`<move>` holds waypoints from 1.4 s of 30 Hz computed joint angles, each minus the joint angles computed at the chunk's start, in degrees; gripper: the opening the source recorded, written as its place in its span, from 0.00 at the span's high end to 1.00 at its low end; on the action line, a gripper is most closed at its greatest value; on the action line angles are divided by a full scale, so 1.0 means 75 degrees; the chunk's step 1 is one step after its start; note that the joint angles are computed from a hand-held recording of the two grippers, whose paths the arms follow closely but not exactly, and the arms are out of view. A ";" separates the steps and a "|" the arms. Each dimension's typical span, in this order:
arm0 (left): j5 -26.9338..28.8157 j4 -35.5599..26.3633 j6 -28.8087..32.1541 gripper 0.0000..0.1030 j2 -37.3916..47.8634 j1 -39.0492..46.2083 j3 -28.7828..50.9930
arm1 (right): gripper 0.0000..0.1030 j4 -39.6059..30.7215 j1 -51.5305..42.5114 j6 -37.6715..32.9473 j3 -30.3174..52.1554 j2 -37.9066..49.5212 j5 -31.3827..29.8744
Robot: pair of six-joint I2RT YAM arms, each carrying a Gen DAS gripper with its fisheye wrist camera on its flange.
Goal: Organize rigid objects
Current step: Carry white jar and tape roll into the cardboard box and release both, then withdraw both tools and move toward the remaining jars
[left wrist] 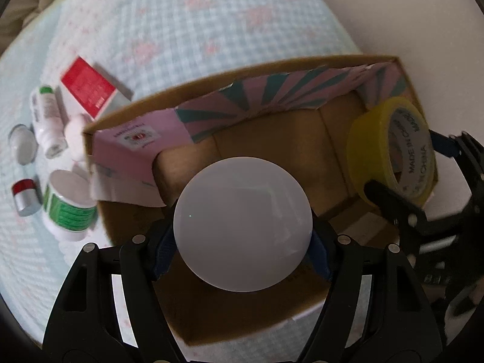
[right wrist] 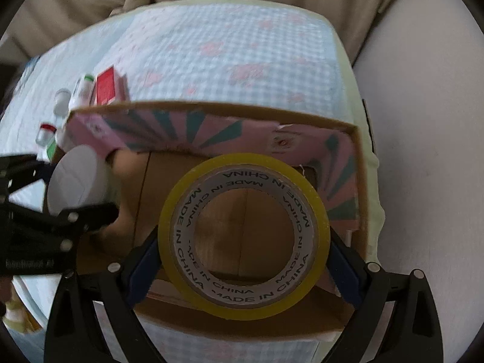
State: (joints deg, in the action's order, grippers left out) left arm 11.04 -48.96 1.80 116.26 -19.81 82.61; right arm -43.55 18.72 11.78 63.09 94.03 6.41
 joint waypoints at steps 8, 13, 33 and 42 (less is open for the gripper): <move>-0.0151 -0.0168 0.0184 0.32 0.0537 -0.0038 0.0480 | 0.06 0.0206 0.0048 -0.0340 0.0030 0.0201 -0.0156; -0.0103 0.0158 0.0075 0.00 0.0230 -0.0014 0.0350 | 0.06 0.0147 0.0009 -0.0531 0.0307 0.0730 -0.0310; -0.0038 -0.0385 0.0195 0.00 -0.1964 0.0664 -0.0556 | 0.00 -0.0658 0.1009 0.0405 0.0197 -0.0713 0.0609; 0.0128 -0.1439 0.1182 0.00 -0.4032 0.2049 -0.0806 | 0.00 -0.1791 0.2209 0.1431 0.1729 -0.0979 0.1110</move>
State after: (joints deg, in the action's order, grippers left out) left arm 12.00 -59.75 10.67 86.02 -4.44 76.56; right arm -56.98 35.29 22.52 76.06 86.69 14.74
